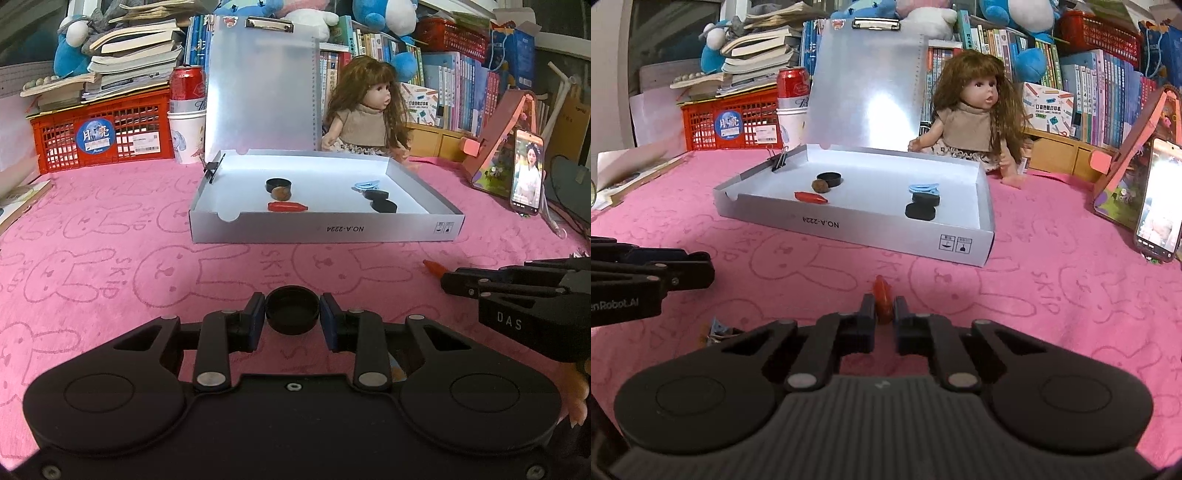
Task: Organize rigid objects
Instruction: 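Grasp the black cap with the left tool while the right tool grasps the orange stick, then carry the black cap and orange stick over the white box with both tools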
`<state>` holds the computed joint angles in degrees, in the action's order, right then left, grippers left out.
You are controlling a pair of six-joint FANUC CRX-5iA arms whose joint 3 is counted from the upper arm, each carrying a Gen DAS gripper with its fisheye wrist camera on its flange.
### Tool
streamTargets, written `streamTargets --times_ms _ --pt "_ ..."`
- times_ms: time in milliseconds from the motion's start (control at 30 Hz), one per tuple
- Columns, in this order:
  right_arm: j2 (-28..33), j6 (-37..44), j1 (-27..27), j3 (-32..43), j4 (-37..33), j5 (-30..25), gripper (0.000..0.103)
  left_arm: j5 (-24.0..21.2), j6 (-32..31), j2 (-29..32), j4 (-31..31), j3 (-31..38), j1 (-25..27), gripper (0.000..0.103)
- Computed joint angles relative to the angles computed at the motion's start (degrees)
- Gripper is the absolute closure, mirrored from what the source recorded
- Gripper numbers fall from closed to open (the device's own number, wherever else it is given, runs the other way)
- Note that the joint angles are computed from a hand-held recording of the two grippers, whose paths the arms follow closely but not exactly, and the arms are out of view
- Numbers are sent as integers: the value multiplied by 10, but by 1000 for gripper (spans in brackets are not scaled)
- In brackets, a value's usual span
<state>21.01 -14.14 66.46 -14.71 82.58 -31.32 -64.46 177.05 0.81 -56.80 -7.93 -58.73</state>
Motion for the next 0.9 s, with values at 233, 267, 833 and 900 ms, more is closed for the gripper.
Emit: streamTargets --times_ms 233,267,833,900 --pt "-6 -23 -8 0 32 0 90 8 -8 -2 2 9 13 72" --pt "-6 -26 -11 0 34 2 90 10 -9 -3 2 10 16 72" --pt "2 -37 -44 48 8 19 90 55 -64 10 23 59 90 72" --pt "8 -32 -47 58 -7 21 90 67 -77 13 34 64 106 72"
